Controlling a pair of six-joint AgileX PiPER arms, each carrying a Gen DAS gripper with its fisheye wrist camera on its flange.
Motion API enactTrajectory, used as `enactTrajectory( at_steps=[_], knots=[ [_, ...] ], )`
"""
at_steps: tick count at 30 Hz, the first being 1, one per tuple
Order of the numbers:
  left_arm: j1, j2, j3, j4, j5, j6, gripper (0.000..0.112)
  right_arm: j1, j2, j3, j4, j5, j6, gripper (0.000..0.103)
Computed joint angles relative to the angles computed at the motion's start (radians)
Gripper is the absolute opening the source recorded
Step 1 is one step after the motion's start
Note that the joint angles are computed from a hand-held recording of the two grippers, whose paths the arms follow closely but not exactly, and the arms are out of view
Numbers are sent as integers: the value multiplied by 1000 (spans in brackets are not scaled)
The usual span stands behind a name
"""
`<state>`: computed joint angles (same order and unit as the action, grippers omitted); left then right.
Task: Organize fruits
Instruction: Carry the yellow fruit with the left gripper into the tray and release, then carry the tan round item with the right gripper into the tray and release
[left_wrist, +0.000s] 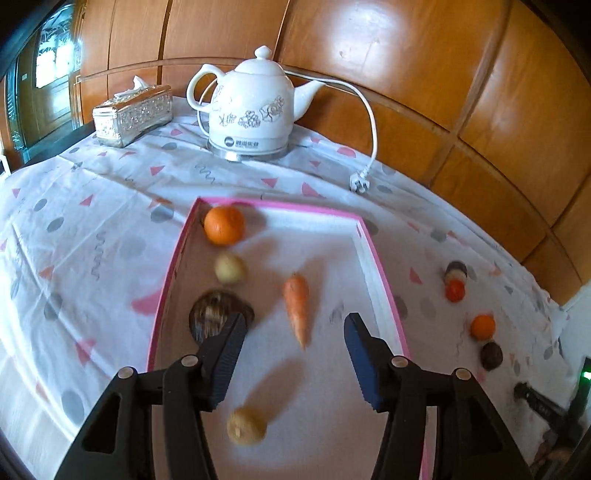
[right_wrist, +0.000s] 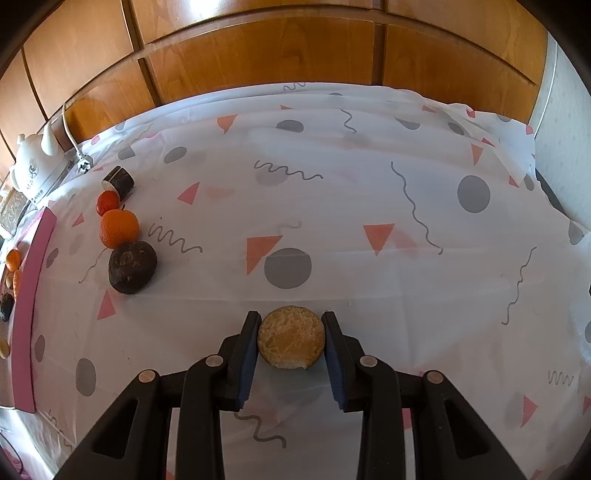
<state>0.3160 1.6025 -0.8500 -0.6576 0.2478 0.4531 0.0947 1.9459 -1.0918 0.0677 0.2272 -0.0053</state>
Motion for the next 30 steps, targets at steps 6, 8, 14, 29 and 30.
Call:
enactTrajectory(
  at_steps=[6,8,14,29,30],
  knots=[
    [-3,-106,132,-103,-25,133,62,11,-1,12,-84,-20,82,33],
    [7,-149,174,-108,-39,148,62,17,-2,20,-137,-32,137,33],
    [44,-211,228,-63,-51,118,65,29,-4,21,-242,-31,248,33],
    [6,-281,279,-9,-87,47,84,75,-107,196,-374,-113,421,33],
    [2,-285,281,22,-91,15,84,78,-111,206,-374,-119,422,33]
  ],
)
